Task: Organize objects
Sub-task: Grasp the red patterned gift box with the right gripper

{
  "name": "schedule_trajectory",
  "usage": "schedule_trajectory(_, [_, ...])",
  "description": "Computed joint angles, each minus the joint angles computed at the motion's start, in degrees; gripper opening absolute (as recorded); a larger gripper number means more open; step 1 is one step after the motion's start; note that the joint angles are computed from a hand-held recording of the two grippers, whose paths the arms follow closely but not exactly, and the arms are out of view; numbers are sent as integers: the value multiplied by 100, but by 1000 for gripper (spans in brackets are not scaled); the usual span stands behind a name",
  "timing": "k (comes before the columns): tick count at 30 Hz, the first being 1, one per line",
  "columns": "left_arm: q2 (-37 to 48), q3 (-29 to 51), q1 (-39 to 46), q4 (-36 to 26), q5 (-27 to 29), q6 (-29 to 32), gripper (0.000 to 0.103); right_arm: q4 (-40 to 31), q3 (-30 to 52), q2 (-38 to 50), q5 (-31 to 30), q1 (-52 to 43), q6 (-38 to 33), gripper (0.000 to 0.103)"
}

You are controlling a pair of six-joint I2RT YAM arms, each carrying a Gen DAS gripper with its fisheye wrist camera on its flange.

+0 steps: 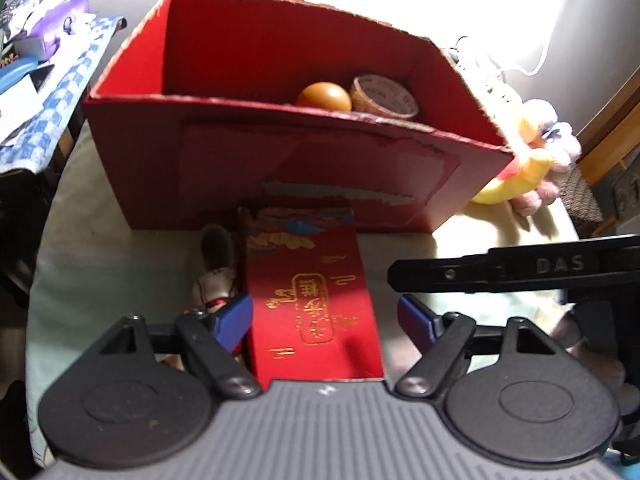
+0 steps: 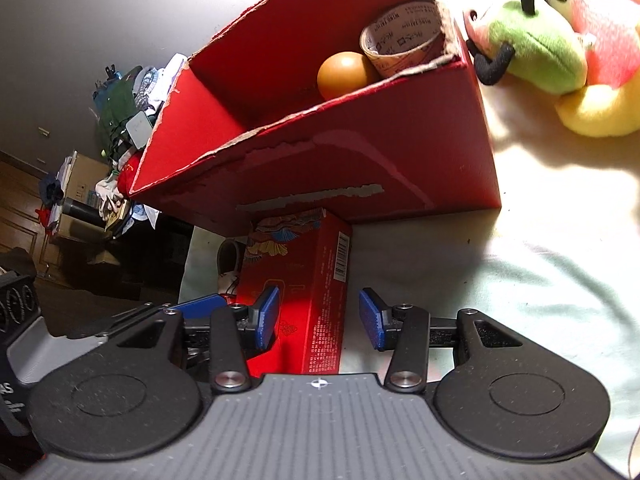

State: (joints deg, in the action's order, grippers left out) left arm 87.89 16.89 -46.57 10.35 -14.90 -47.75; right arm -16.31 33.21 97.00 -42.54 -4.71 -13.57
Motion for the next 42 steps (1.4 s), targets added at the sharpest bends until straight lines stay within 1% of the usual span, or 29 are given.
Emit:
schedule_trajectory(3, [178, -16, 106, 160, 131, 75, 80, 35, -1, 65, -64, -29, 26, 48])
schedule_trajectory(5, [283, -19, 168, 236, 180, 114, 80, 69, -8, 99, -104, -35, 54, 51])
schedule_trajectory(8, [367, -72, 295, 409, 343, 183, 82, 156, -25, 132, -119, 37, 164, 51])
schedule_trajectory(13, [522, -47, 360, 592, 430, 296, 84, 268, -7, 210, -83, 163, 322, 52])
schedule_trajectory(19, [865, 57, 542, 845, 592, 535, 91, 461, 8, 339, 10, 328, 504, 57])
schedule_trajectory(29, [1565, 515, 467, 923, 662, 883, 92, 742, 42, 643, 175, 575, 700, 58])
schedule_trajectory(34, [1757, 676, 355, 832, 513, 865, 93, 516, 320, 948, 31, 459, 545, 58])
schedule_trajectory(35, [1759, 686, 365, 818, 513, 848, 92, 458, 391, 1024, -2, 437, 500, 58])
schedule_trajectory(39, [1751, 841, 354, 555, 447, 711, 91, 97, 713, 1306, -100, 373, 231, 61])
schedule_trajectory(42, [1766, 1031, 281, 248, 340, 580, 91, -264, 902, 1360, -55, 341, -178, 60])
